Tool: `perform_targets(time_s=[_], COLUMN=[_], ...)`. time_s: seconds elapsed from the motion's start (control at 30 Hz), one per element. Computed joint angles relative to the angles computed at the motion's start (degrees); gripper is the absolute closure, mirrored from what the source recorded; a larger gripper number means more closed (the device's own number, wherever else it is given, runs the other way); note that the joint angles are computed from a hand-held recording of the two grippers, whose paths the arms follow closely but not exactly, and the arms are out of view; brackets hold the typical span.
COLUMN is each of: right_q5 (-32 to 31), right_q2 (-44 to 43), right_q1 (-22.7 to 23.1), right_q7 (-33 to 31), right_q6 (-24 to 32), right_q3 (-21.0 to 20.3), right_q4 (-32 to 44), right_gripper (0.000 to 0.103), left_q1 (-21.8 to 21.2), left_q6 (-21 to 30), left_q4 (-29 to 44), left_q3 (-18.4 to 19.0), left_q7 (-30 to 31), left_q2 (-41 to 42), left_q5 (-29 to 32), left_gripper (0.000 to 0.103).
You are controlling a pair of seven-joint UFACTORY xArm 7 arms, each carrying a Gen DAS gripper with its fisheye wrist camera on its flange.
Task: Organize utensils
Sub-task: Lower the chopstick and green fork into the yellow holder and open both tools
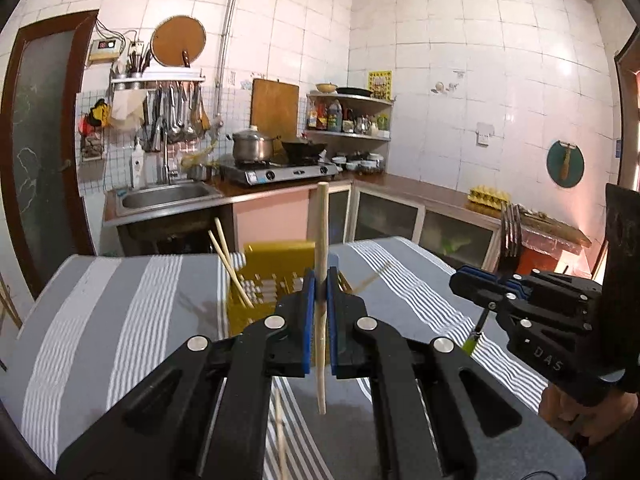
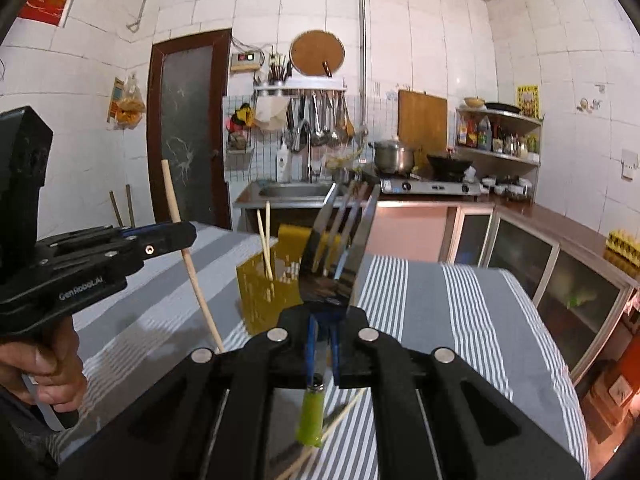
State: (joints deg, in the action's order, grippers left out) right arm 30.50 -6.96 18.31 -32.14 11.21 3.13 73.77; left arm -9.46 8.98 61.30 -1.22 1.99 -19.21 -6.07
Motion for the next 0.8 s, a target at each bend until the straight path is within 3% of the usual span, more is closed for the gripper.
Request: perform_targets(time_s=[0.17, 0.27, 0.5, 0.67, 0.8], right_q5=[-1.0, -2.6, -6.2, -13.1, -16.1], right_q2=[4.4, 7.2, 14.5, 20.8, 25.6], right_q1=[-0.9, -1.9, -3.7, -3.4, -3.5], right_q7=[0.6, 1.7, 3.7, 8.6, 12.0], right_q6=[0.0, -0.1, -0.4, 0.2, 1.9], right_q3=[0.9, 2.4, 6.3, 6.9, 7.2], right_q4=[8.5, 13.3, 24.0, 31.5, 37.4], right_gripper=[0.097, 0.097, 0.097, 0.098, 0.098], left_q1=[0.3, -1.5, -0.4, 1.8, 2.8], left_q6=[1.6, 0.8, -1.1, -2.4, -2.5], left_q4=[6.1, 9.5, 16.0, 21.7, 24.6], left_q3=[0.9, 2.8, 2.5, 1.1, 0.6], left_q7=[1.2, 4.8, 7.8, 7.8, 9.6], left_q2=[3.3, 5.3, 9.4, 14.5, 17.5], left_q5=[-0.1, -3.4, -5.0, -3.5, -6.1], left_gripper=[0.099, 0.099, 0.099, 0.099, 0.099])
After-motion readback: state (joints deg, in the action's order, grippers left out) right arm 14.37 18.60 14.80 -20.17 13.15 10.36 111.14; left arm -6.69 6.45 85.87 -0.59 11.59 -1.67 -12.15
